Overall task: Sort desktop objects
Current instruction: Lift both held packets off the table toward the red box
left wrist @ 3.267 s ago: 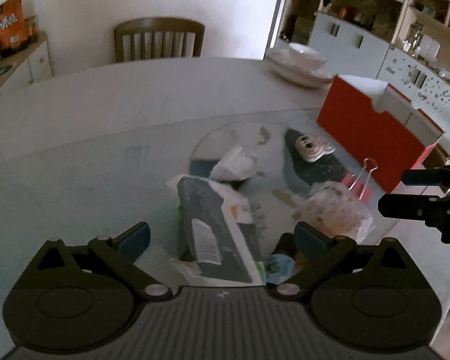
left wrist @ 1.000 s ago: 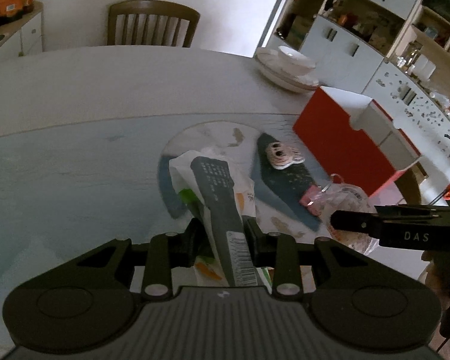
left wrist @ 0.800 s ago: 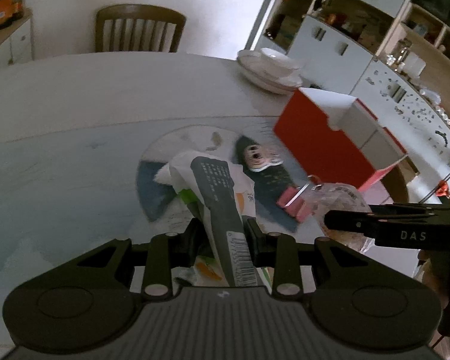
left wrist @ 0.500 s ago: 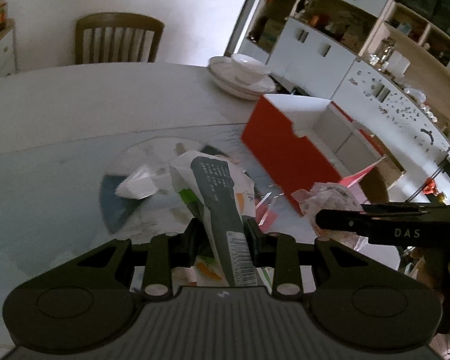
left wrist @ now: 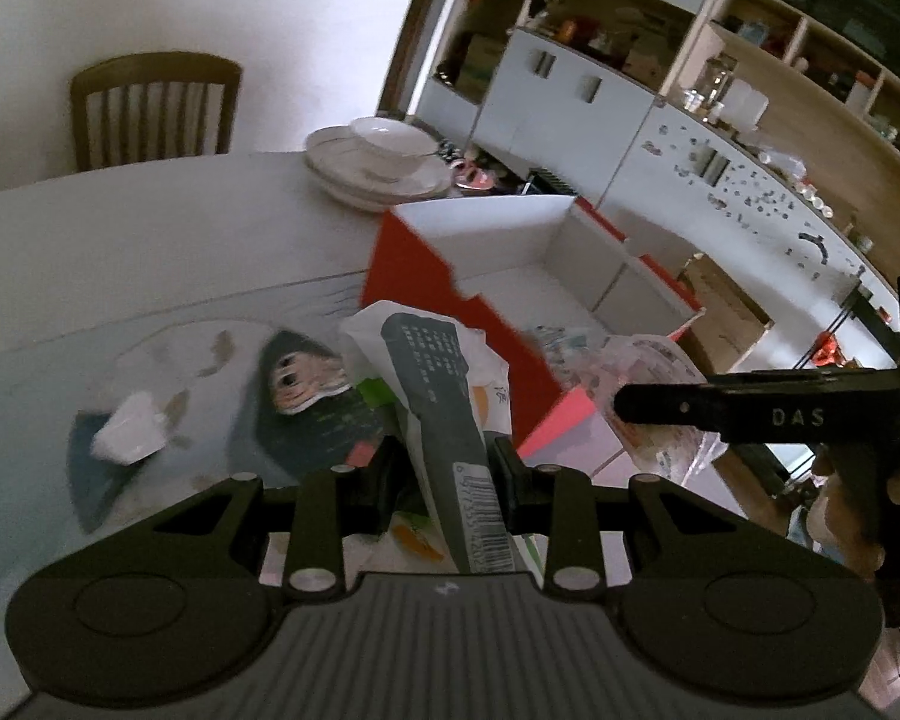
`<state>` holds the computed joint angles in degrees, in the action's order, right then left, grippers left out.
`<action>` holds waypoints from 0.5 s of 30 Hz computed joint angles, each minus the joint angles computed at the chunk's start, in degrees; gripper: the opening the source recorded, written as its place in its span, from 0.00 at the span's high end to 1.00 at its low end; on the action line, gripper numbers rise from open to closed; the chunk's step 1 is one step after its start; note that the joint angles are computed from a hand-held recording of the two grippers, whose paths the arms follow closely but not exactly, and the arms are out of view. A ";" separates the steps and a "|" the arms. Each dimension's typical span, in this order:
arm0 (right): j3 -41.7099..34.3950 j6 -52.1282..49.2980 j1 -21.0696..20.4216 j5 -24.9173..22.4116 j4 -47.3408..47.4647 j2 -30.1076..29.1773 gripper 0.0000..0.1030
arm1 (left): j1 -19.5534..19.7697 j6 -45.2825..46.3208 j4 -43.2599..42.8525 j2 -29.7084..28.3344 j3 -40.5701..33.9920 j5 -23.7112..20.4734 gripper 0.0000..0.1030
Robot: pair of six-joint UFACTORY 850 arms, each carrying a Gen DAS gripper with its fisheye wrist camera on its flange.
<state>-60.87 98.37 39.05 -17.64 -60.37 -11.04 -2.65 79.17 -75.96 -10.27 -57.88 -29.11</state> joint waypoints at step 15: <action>3.63 -8.55 -9.60 4.58 0.39 4.06 0.48 | -9.31 -1.05 -1.48 -5.40 -8.25 5.57 0.70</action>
